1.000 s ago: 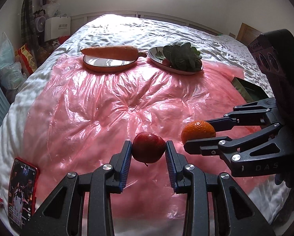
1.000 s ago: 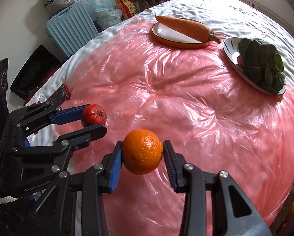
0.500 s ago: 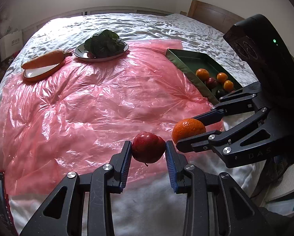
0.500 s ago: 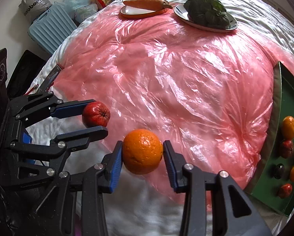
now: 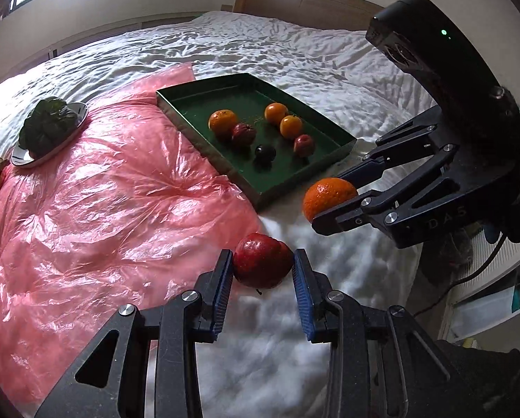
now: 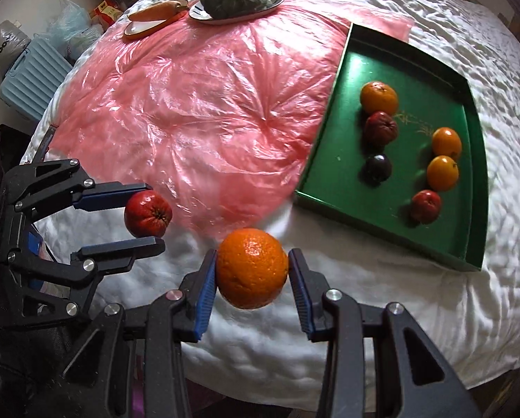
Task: Organize fruits
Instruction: 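Carry the apple and orange over the green tray, then open both tools to drop the apple and orange into the tray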
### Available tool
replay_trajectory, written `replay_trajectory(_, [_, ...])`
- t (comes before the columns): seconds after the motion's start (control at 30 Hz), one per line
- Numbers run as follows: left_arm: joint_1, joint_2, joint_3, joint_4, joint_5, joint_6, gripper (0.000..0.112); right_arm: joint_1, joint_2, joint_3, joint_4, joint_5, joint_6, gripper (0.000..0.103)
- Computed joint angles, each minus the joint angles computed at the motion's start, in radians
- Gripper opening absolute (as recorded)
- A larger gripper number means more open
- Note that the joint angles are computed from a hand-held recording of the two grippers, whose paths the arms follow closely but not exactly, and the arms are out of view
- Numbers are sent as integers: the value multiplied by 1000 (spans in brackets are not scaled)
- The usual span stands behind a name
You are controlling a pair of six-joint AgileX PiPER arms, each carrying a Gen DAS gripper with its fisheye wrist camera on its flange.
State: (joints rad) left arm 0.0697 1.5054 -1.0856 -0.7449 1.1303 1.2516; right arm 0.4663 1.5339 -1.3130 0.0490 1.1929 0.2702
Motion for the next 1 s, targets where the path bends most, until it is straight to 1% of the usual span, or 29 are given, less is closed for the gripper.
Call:
replay_trajectory(0.13, [-116, 4, -18, -16, -18, -40, 30, -91, -81, 52, -51, 24, -3, 44])
replay_trajectory(0.27, [-215, 58, -87, -18, -80, -124, 30, -190, -112, 63, -77, -2, -45, 44])
replay_trajectory(0.33, [-254, 111, -153, -14, -119, -186, 30, -240, -105, 58, -85, -36, -78, 44])
replay_trajectory(0.43, [-303, 202, -279, 16, -197, -289, 30, -318, -57, 26, -74, -114, -136, 44])
replay_trajectory(0.53, [-345, 329, -457, 88, -261, -440, 30, -392, 18, -30, -54, -200, -191, 44])
replay_trajectory(0.63, [-365, 470, -651, 174, -287, -602, 30, -447, 113, -103, -30, -273, -241, 44])
replay_trajectory(0.67, [-371, 515, -715, 206, -288, -654, 30, -460, 147, -130, -21, -289, -256, 44])
replay_trajectory(0.73, [-380, 612, -853, 258, -261, -744, 30, -476, 213, -183, -12, -315, -279, 44])
replay_trajectory(0.87, [-402, 760, -1053, 338, -210, -863, 30, -503, 318, -260, 29, -349, -329, 44])
replay_trajectory(1.0, [-428, 838, -1142, 392, -184, -923, 30, -519, 394, -303, 46, -361, -360, 44])
